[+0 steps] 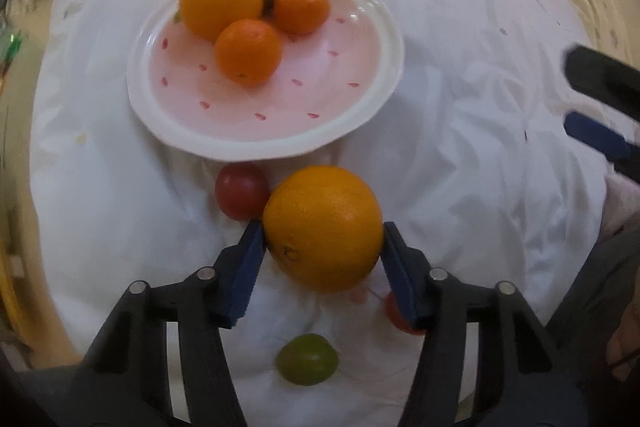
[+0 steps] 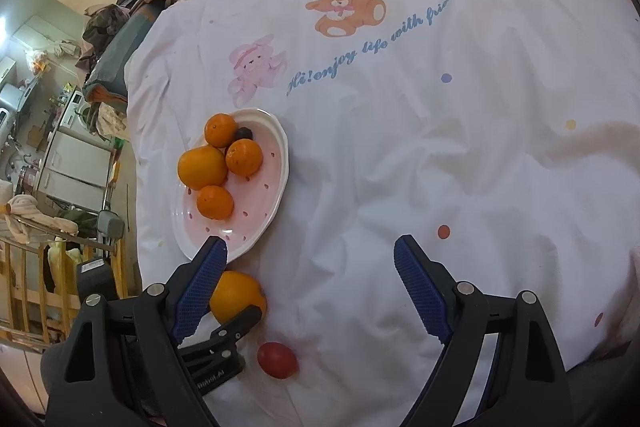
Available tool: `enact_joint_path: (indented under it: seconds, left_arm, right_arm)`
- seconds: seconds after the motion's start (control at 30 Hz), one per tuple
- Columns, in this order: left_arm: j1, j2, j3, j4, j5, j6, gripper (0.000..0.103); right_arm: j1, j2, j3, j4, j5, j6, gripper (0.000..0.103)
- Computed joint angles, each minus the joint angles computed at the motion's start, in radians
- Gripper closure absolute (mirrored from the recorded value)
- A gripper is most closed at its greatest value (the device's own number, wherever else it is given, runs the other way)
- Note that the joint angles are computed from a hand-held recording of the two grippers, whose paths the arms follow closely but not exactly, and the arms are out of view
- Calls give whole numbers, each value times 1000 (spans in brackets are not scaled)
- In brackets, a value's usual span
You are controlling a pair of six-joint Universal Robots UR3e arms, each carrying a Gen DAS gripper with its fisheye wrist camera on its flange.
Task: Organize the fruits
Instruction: 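Grasp the large orange on the sheet with the left tool, then grasp a red tomato with the right tool while the left tool holds the orange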
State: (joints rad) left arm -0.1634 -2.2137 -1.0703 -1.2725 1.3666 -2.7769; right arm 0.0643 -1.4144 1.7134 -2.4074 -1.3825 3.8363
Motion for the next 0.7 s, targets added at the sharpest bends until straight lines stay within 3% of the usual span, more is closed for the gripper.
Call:
enact_joint_path:
  seconds: [0.37,0.53,0.7]
  left_arm:
    - [58,155,-106,27,-55,42,53]
    - [134,210,-31,-82,-124,60,53]
    - [165,241,-26,-30,-85,89,53]
  right_arm:
    - [5,12,-12,0,16,8,15]
    - [8,8,-10,4,15,4,15]
    - [30,39,-54,47,69,-55,15]
